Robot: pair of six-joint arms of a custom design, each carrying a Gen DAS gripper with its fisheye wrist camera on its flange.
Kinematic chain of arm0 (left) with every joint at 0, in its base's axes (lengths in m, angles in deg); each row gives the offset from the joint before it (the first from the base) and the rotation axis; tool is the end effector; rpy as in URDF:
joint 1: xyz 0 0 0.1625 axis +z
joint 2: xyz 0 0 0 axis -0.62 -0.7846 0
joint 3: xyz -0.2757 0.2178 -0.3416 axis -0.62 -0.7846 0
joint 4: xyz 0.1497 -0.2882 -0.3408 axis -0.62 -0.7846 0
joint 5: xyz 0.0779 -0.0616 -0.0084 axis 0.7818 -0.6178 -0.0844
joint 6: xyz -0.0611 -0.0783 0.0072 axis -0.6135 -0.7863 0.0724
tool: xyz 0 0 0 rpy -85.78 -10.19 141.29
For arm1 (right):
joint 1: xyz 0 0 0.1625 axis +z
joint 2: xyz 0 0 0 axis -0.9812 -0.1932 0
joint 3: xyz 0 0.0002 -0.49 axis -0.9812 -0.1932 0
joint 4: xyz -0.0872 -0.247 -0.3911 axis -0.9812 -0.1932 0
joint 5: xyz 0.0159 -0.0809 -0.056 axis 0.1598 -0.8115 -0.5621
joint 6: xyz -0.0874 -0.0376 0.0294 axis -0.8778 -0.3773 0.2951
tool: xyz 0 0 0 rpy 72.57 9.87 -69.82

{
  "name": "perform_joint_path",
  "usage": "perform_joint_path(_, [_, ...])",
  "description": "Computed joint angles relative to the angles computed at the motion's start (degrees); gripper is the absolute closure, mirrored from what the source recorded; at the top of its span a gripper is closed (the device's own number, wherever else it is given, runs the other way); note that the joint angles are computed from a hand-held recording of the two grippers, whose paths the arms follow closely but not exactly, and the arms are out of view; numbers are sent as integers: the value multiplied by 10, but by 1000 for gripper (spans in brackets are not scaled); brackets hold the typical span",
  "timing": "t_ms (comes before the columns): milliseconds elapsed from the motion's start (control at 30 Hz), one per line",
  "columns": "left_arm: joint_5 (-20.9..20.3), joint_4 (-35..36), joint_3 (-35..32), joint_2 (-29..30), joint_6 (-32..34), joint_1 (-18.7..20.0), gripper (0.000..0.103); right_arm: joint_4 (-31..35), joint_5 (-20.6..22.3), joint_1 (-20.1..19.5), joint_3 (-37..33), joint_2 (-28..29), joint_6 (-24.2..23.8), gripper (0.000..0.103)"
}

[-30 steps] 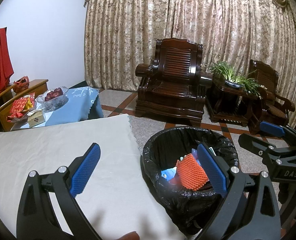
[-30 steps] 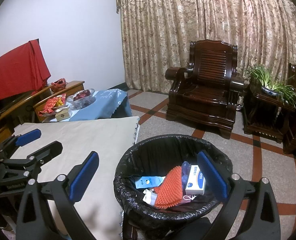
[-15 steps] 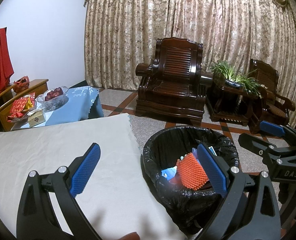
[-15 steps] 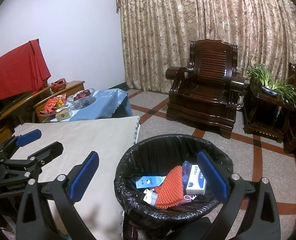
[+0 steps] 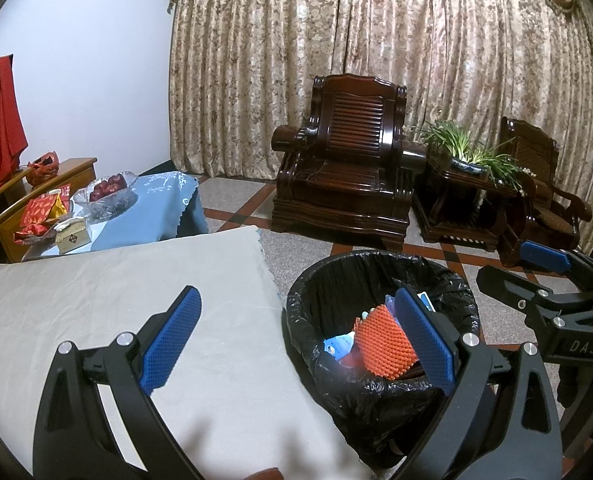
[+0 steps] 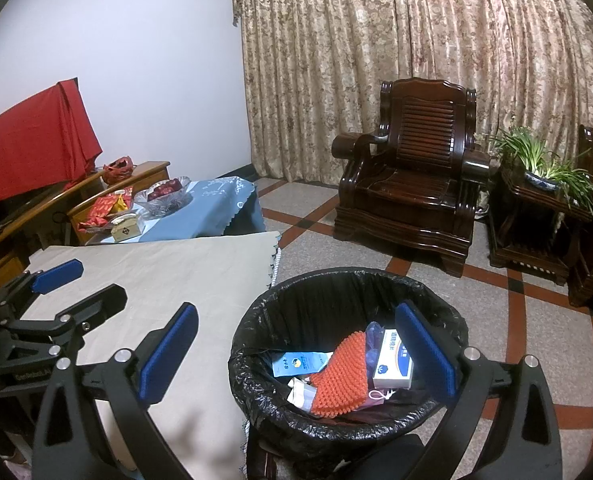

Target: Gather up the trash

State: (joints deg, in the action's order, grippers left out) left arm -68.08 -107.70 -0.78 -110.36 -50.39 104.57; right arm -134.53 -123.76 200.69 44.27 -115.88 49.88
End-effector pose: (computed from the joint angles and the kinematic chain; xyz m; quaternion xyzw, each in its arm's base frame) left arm -0.1563 -0.7618 0.4577 0.3944 0.8300 -0.3529 0.1763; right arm 0.4873 -0.6864 0.0973 0.0894 -0.7969 0.5014 0.3248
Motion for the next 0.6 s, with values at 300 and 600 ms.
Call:
perform_joint_path(300, [0,2,-1,0,-1,0,8,5,-2,1,-3,3,4,6])
perform_joint_path(600, [0,-3,5,-6,-2,0,8,7,-1,-2,-1,4,9,6])
